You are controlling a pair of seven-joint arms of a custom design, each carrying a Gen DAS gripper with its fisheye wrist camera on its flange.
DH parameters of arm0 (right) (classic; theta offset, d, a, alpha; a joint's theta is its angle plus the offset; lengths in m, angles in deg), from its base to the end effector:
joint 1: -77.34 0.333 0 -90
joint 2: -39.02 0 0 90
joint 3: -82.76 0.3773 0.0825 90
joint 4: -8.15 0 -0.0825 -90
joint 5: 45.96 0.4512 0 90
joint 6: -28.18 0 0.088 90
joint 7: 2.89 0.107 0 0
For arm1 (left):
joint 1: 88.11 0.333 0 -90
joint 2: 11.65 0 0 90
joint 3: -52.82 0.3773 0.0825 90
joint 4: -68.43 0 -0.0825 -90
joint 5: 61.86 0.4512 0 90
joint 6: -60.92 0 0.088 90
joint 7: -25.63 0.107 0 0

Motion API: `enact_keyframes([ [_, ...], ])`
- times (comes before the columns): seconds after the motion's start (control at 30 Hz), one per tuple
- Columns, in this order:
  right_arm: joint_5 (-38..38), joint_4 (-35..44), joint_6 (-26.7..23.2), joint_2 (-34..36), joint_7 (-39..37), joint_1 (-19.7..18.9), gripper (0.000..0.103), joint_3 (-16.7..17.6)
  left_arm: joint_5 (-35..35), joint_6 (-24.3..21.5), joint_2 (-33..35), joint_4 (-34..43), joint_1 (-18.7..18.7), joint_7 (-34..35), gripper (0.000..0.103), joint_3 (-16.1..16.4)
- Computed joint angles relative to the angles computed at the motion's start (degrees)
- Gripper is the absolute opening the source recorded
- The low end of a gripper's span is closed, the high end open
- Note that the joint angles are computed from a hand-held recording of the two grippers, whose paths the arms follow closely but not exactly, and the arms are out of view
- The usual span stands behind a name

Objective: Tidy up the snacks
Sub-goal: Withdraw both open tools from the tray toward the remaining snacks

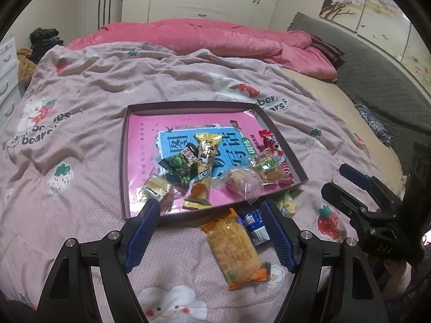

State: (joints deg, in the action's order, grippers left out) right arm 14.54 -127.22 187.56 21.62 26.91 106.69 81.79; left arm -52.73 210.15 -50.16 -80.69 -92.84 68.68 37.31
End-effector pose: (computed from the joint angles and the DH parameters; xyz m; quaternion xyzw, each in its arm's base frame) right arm 0.4844 0.2168 0.5367 -0.8026 0.3888 -0.1031 0.4405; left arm 0.3902 -0.1624 0.5578 -0.7707 0.5357 -0.2762 0.2068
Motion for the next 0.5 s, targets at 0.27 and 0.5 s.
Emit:
enact_keyframes([
  [0.27, -4.0, -1.2, -0.6, -0.9, 4.1, -0.6, 0.091, 0.3, -1.6, -1.2, 0.6, -0.3, -1.8, 1.5, 0.079, 0.8],
  [0.5, -8.2, -2.3, -2.0, -1.5, 7.2, -0.9, 0.091, 0.4, -3.9, -2.4, 2.0, -0.5, -3.3, 2.6, 0.079, 1.6],
])
